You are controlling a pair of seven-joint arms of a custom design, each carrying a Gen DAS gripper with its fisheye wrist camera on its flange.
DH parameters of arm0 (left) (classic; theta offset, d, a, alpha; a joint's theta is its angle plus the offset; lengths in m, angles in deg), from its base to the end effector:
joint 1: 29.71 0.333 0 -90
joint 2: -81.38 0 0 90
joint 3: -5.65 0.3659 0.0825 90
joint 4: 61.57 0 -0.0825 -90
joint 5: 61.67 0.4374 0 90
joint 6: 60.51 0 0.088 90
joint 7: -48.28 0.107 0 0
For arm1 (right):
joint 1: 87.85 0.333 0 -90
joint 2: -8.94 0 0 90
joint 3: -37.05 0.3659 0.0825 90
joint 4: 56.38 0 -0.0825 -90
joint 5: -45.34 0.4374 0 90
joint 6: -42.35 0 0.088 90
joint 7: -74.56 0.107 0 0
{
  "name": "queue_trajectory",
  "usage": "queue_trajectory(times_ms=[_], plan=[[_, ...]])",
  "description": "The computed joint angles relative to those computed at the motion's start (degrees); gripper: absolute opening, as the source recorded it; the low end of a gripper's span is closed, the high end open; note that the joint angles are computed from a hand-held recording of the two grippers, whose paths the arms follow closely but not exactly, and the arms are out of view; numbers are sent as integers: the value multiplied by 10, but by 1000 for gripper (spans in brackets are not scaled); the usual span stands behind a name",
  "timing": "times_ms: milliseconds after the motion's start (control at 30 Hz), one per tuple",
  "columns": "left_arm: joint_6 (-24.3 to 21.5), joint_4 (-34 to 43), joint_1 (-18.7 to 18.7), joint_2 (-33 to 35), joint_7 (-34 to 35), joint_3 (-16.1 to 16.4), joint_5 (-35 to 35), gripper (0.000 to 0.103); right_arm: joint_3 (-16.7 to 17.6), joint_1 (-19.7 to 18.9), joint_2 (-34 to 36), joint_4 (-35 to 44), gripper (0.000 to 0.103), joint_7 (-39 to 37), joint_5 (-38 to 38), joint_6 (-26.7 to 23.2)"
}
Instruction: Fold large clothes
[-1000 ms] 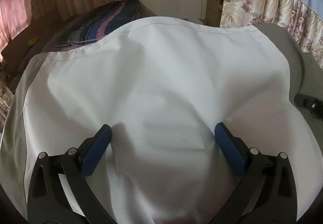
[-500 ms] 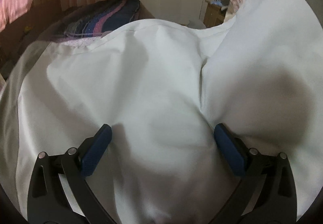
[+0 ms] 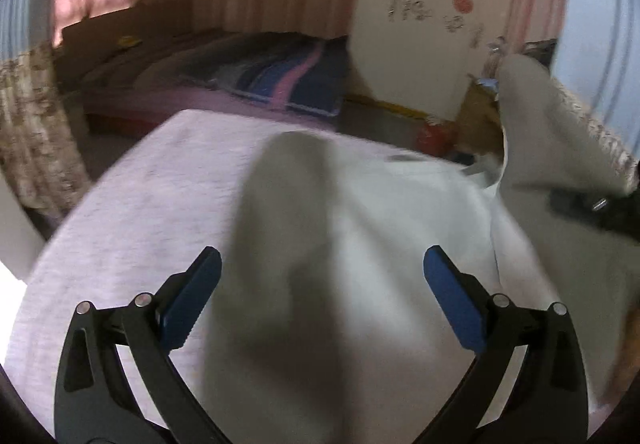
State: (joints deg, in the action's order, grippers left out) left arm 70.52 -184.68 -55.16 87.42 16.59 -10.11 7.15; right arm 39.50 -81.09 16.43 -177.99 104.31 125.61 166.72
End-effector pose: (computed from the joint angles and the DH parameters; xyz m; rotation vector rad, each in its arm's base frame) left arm 0.4763 -0.3855 0.3851 -2.0911 1.1262 -0.6978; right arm 0.6061 0.1363 0.3845 -1.6638 1.2582 0.4971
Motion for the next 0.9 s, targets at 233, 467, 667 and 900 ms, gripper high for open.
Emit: queue_trajectory(times_ms=[233, 467, 667, 900], plan=[[-38, -73, -4, -60, 13, -26, -53, 100, 51, 91, 3, -44, 12, -93, 87, 288], [-57, -71, -12, -69, 13, -41, -60, 100, 47, 105, -38, -63, 39, -83, 21, 286], [-88, -49, -21, -64, 34, -46, -71, 100, 19, 103, -130, -109, 80, -148, 52, 272], [-107, -31, -35, -67, 34, -54, -64, 100, -41, 70, -248, -161, 91, -230, 90, 312]])
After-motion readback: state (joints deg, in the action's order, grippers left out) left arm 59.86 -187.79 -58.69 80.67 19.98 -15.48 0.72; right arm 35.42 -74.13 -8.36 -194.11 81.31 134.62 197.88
